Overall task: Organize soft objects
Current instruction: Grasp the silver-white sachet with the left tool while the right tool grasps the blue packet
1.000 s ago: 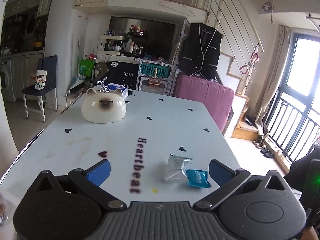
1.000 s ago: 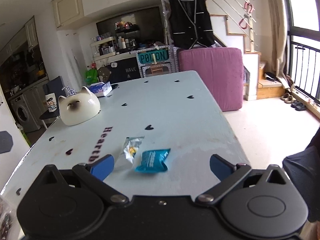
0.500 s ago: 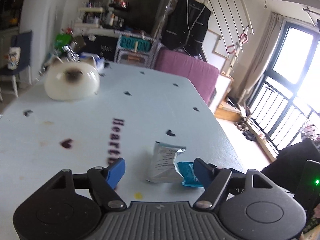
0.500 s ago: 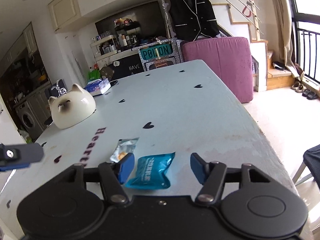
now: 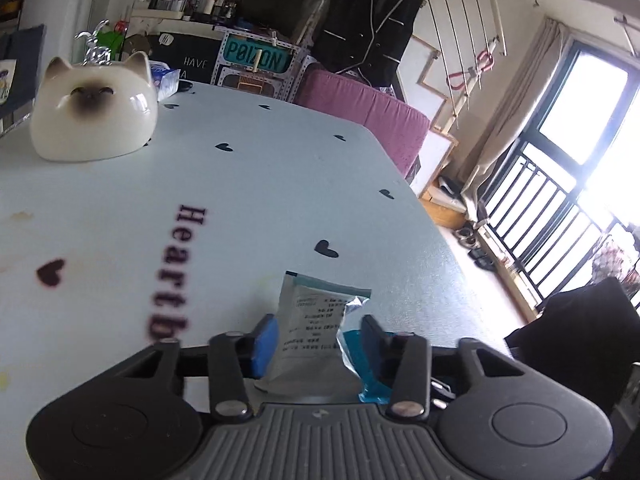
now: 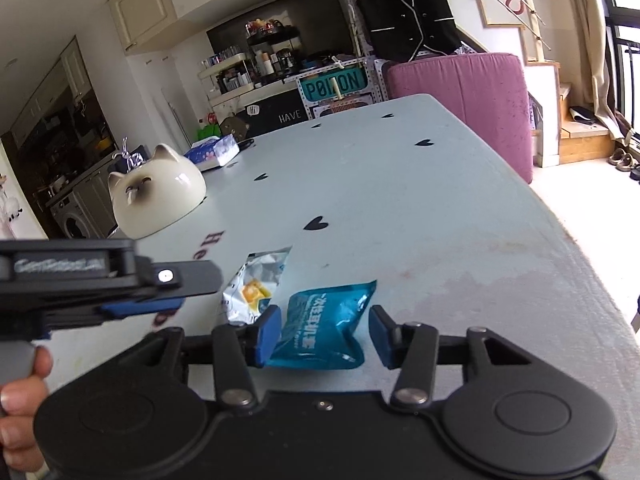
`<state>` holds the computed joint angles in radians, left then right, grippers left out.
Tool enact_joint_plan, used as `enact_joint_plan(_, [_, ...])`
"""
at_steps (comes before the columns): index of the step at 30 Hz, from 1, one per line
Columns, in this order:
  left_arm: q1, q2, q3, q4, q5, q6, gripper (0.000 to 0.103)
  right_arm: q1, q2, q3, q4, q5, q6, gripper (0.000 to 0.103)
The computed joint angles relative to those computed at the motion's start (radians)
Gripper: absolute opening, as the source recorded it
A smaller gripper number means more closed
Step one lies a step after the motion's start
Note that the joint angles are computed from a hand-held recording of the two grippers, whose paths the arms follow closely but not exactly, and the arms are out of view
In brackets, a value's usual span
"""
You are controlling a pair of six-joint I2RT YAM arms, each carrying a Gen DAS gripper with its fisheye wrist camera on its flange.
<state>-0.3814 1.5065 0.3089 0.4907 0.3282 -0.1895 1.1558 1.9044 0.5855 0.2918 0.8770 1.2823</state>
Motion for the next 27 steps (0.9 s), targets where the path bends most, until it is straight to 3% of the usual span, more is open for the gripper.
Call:
enact_joint_plan(2, [-0.027, 0.028, 0.019, 0.006, -0.05, 0.011, 0.017, -0.001, 0.01, 0.01, -0.011, -0.002, 0.002, 0.048])
enact_joint_plan(11, [-0.029, 0.111, 0.054, 0.033, 0.002, 0.028, 0.016, -0.011, 0.018, -0.019, 0.065, 0.0, -0.019, 0.046])
enact_joint_plan(13, [-0.032, 0.103, 0.055, 0.034, 0.009, 0.02, 0.02, -0.01, 0.022, -0.018, 0.062, -0.001, -0.013, 0.042])
enact_joint_plan(16, [-0.043, 0.104, 0.063, 0.035, 0.02, 0.007, 0.041, -0.014, 0.021, -0.013, 0.049, -0.004, -0.011, 0.038])
enact_joint_plan(21, [-0.116, 0.152, 0.092, 0.026, -0.114, 0.049, 0.041, -0.017, 0.021, -0.018, 0.059, -0.008, -0.016, 0.037])
enact_joint_plan(27, [-0.094, 0.204, 0.108, 0.034, -0.105, 0.065, 0.041, -0.016, 0.021, -0.014, 0.047, -0.006, -0.015, 0.035])
